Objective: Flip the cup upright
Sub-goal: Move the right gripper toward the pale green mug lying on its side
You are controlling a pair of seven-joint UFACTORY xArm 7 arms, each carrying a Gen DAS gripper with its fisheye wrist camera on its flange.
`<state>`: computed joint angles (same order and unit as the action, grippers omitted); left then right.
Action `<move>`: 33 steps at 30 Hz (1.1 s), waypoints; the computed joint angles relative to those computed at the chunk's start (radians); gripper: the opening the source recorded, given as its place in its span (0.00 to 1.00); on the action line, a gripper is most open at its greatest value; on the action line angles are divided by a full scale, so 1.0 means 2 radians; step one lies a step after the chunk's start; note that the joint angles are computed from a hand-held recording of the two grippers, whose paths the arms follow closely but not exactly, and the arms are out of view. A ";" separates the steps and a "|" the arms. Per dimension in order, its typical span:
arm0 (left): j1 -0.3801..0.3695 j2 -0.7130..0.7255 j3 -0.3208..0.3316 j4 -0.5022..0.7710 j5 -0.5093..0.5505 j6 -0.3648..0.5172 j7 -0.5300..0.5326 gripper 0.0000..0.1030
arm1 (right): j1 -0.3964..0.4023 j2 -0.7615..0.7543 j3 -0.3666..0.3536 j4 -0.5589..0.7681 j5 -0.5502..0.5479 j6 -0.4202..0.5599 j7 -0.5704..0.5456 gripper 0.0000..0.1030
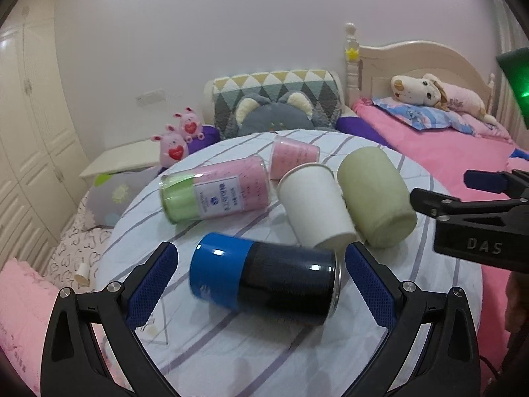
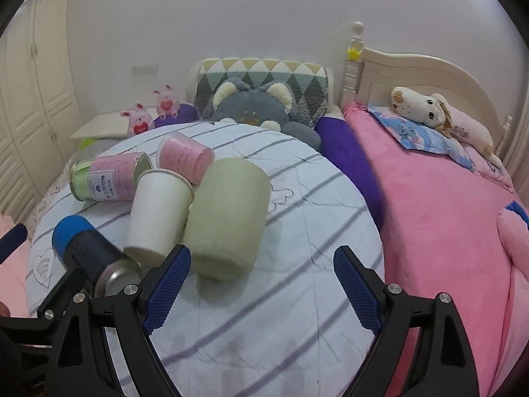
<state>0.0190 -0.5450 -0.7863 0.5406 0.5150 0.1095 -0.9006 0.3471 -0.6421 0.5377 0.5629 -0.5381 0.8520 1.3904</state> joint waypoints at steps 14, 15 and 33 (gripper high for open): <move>0.016 0.152 0.004 0.124 0.082 0.097 -0.006 0.99 | -0.007 0.095 -0.085 0.039 0.052 -0.059 -0.111 0.87; 0.010 0.163 0.011 0.133 0.083 0.107 -0.002 1.00 | -0.007 0.101 -0.091 0.041 0.057 -0.069 -0.120 0.87; -0.093 0.215 0.125 0.155 0.100 0.129 0.002 1.00 | 0.003 0.180 -0.137 0.050 0.170 -0.158 -0.226 0.83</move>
